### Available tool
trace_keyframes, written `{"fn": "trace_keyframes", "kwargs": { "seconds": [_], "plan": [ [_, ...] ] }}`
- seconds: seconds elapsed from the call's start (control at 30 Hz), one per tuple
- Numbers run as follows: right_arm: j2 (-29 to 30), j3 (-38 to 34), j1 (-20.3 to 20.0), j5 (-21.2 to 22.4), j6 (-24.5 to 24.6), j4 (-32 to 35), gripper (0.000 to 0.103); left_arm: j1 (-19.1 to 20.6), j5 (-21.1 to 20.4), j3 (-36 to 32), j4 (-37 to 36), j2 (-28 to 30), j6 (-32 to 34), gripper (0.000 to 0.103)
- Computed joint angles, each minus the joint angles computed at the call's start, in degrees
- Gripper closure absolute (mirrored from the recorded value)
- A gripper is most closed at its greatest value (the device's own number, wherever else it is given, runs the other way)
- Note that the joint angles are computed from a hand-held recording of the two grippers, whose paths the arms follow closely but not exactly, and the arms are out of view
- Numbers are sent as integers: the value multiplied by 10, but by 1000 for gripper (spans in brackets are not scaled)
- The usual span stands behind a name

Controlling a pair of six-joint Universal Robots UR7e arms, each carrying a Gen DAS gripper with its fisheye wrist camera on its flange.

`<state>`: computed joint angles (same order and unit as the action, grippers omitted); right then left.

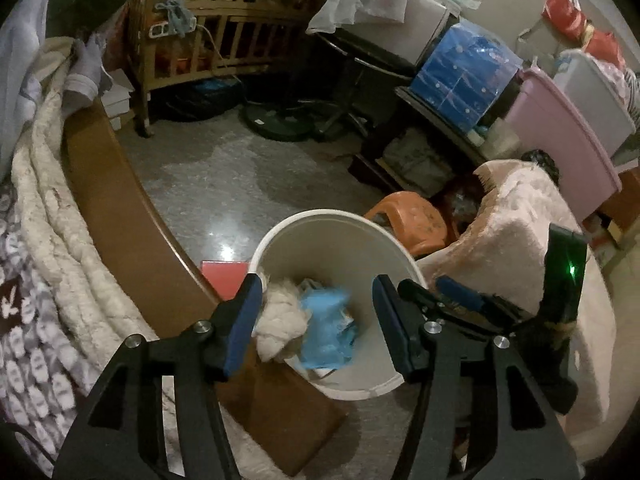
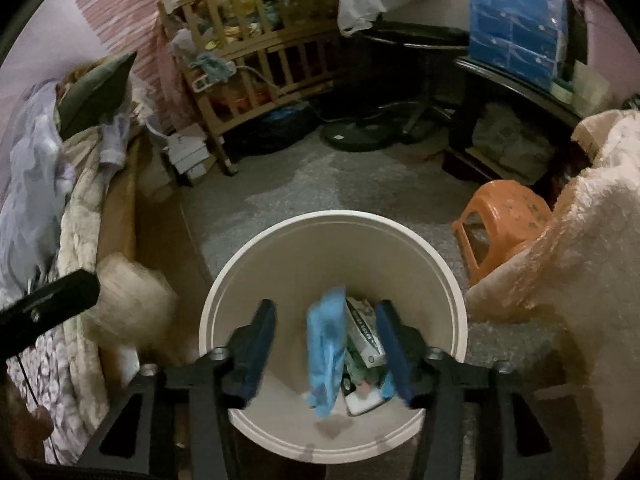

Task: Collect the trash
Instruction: 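Carry both items over the white bucket and open both grippers to drop them, then move both grippers back over the trash on the bed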

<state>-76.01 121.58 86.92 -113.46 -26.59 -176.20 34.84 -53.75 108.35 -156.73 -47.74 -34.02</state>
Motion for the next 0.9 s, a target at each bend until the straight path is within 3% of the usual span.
{"fn": "trace_keyframes", "kwargs": {
  "seconds": [0.03, 0.2, 0.37, 0.9],
  "plan": [
    [-1, -1, -2, 4, 3, 2, 39, -1, 3, 3, 4, -3, -1, 47],
    [0, 0, -4, 14, 15, 23, 39, 1, 13, 29, 8, -27, -24, 47],
    [2, 11, 6, 16, 14, 21, 39, -5, 49, 54, 30, -56, -57, 47],
    [43, 34, 86, 13, 5, -2, 39, -27, 178, 158, 214, -200, -239, 47]
  ]
}}
